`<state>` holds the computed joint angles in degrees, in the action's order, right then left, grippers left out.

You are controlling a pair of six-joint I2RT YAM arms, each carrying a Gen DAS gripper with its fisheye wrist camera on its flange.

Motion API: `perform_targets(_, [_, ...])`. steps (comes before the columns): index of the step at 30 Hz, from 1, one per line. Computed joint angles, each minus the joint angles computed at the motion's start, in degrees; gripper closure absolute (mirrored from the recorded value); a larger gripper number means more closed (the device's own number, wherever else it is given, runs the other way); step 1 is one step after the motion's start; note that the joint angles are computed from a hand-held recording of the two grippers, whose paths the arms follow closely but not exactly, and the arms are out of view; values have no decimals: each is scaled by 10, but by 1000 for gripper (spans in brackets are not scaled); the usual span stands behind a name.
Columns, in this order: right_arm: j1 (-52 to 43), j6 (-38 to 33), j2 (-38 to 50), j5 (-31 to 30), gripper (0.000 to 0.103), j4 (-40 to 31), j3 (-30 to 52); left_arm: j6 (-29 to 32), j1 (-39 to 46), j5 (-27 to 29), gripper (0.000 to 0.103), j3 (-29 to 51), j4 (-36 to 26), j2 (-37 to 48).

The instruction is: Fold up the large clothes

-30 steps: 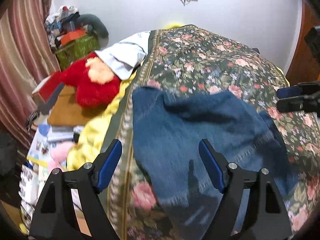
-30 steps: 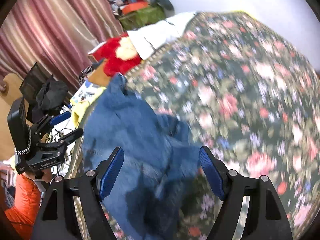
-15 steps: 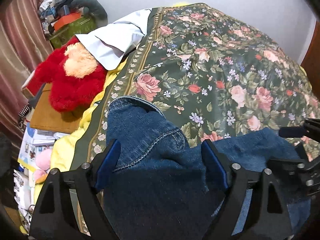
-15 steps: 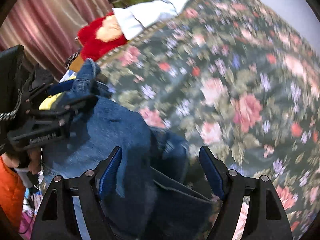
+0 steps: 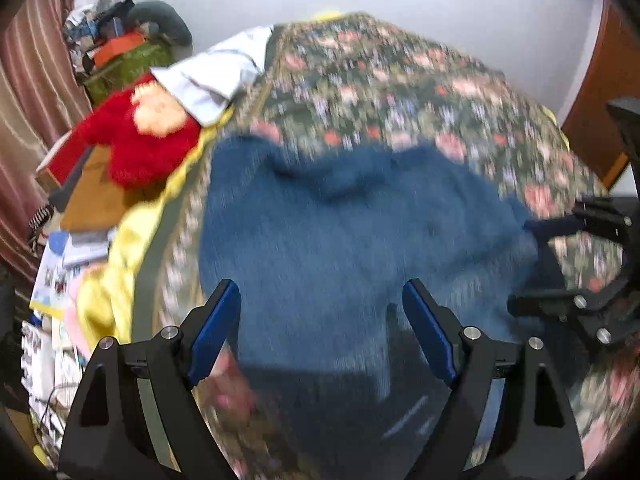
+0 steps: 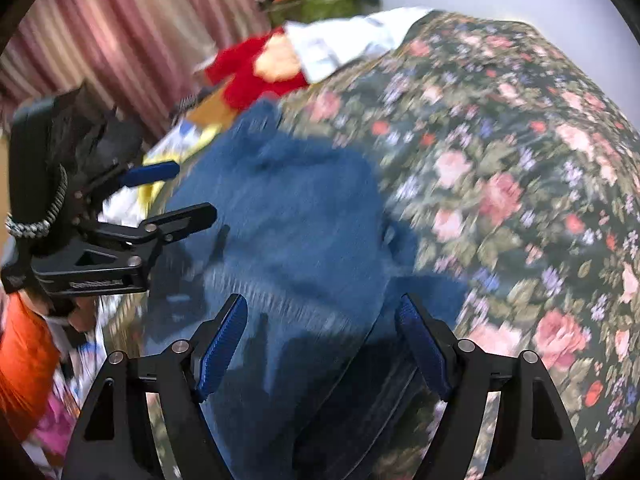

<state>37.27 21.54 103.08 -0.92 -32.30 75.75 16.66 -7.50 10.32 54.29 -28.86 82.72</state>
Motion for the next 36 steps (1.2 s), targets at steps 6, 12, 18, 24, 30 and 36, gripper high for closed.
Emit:
perform_targets(6, [19,12,-42,25,24,5,-83,12,4,-33,15,-119,10,-102])
perform_targets(12, [17,75,-145,31,22,-6,-164,1,34,-41,15,-135,-58,-189])
perform_targets(18, [55,141,-264,93,22,-39,-190,-22,69,-10,15,-85,-123,-281])
perform_targets(24, [146,184,-342,213,22,-85,-132,-63,74,30,15,-7,-171,-390])
perform_targets(30, [304,199,-349,402,22,-128,-23,-108,99,95,15,71,-197,-453])
perform_targets(36, [451,233,-311,591,22,-180,65,-140,118,114,15,106,-203,-522])
